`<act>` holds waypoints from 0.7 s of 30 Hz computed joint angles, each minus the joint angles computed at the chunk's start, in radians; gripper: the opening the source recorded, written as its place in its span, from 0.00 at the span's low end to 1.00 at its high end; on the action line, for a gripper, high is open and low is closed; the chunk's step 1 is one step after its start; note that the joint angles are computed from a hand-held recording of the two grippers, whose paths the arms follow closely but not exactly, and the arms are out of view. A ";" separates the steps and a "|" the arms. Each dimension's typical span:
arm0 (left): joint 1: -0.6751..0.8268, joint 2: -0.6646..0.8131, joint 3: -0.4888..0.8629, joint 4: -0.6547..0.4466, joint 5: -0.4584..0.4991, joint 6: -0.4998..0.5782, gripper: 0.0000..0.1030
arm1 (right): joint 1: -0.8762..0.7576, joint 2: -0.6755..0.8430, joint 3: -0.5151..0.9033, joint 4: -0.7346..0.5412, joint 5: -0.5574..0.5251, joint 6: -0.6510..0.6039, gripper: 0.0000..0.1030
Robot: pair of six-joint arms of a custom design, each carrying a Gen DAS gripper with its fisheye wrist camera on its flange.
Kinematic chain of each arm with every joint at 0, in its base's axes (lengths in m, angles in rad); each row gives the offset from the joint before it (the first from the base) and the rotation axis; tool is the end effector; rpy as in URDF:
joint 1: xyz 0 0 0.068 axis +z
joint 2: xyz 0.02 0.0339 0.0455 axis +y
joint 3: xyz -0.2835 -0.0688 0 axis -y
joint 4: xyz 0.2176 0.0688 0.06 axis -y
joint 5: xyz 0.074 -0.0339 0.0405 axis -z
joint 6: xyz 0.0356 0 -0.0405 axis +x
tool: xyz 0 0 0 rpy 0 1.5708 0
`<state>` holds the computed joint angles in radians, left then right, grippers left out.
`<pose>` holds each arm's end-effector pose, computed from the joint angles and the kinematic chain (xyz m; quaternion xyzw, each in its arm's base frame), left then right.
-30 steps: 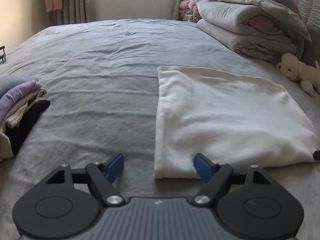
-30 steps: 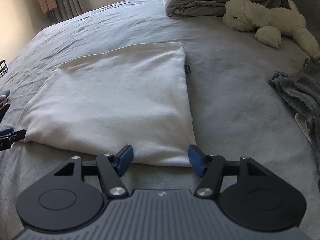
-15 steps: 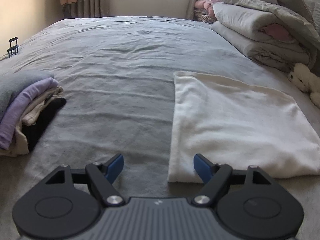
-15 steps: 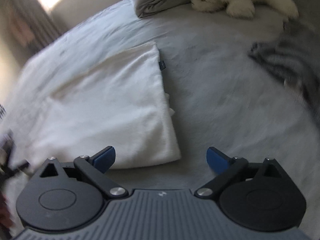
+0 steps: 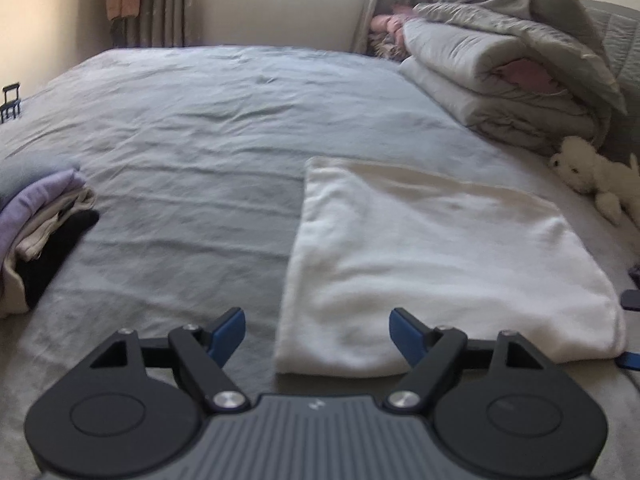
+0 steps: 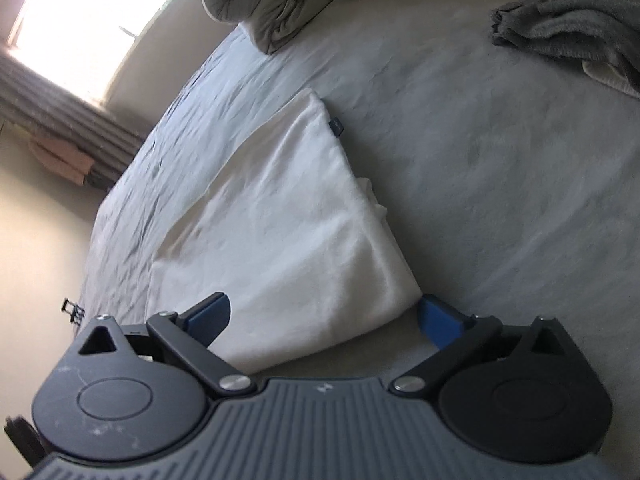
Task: Fold clothes
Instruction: 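Move the right gripper to the white shirt's side edge and close on it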
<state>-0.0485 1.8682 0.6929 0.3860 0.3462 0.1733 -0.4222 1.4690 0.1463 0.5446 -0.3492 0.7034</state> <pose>0.3170 -0.0275 0.1306 0.1660 0.8980 -0.1355 0.3844 0.1686 -0.0624 0.1239 0.4280 0.8041 0.2119 0.3540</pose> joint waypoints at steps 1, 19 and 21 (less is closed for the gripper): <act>-0.002 -0.005 -0.007 0.009 0.008 0.002 0.78 | -0.002 0.006 -0.008 0.022 -0.001 0.016 1.00; -0.326 0.087 -0.131 0.365 -0.229 -0.025 0.80 | 0.118 -0.032 -0.010 -0.007 0.176 0.092 1.00; -0.345 0.134 -0.135 0.416 -0.259 -0.029 0.80 | 0.171 -0.014 -0.013 0.012 0.234 0.101 1.00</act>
<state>-0.3937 2.0025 0.5581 0.8016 0.0869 0.1441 -0.2508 1.4555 0.1336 0.5567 -0.1156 0.8046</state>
